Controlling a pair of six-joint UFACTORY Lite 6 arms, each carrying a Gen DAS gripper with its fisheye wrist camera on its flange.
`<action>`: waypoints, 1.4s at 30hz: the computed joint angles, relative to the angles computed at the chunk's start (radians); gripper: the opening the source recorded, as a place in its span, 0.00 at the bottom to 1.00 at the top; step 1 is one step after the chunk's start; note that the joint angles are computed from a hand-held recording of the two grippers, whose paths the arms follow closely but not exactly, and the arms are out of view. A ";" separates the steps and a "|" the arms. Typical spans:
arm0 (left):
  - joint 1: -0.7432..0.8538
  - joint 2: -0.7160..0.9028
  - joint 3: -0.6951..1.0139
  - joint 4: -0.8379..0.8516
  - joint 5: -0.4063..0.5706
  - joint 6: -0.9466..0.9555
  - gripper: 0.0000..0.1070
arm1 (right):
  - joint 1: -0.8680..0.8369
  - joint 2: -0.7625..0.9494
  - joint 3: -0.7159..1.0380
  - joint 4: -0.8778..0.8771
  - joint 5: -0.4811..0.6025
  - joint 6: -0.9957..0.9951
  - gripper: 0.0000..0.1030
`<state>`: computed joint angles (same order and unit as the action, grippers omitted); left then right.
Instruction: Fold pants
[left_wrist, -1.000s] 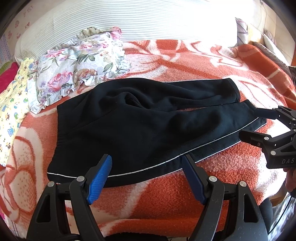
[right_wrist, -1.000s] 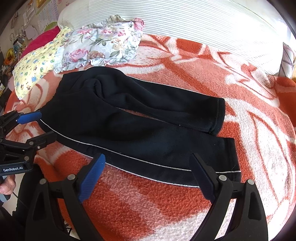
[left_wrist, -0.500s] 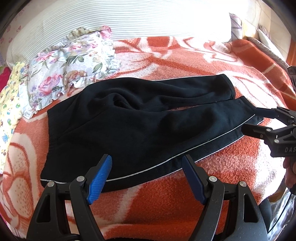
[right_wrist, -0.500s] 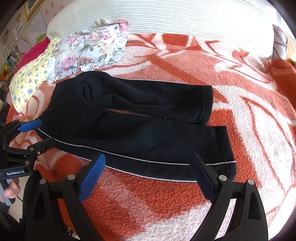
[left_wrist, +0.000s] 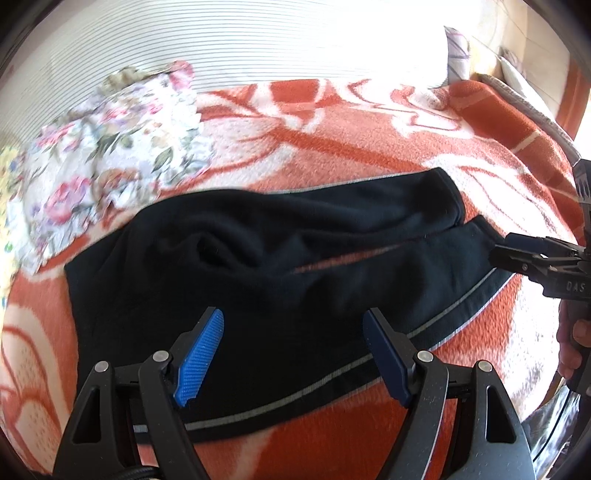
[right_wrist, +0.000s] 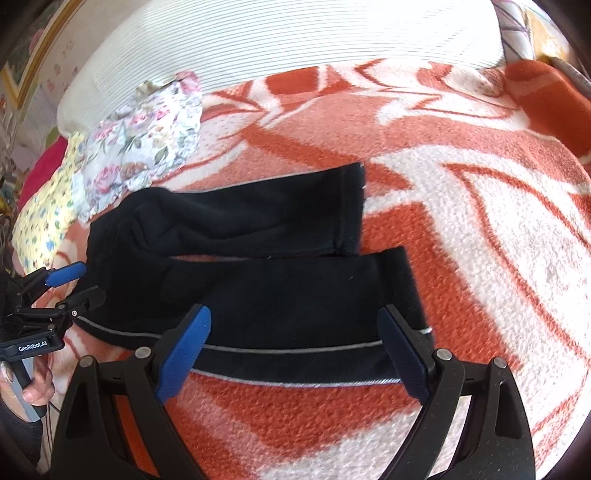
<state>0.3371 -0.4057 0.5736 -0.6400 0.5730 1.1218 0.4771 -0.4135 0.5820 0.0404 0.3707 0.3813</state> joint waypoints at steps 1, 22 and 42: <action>-0.018 0.023 0.017 0.001 -0.014 -0.003 0.73 | -0.025 0.012 0.012 0.005 -0.004 -0.015 0.82; -0.318 0.891 0.846 0.210 0.063 -0.102 0.73 | -0.402 0.680 0.552 0.695 0.094 -0.762 0.38; -0.338 0.989 0.951 0.234 0.188 -0.115 0.12 | -0.392 0.677 0.620 0.703 0.078 -0.866 0.03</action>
<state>-0.0008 0.5835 1.5248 -0.4061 0.7613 1.0065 0.0856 0.2639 1.2022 0.7431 0.4483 -0.4843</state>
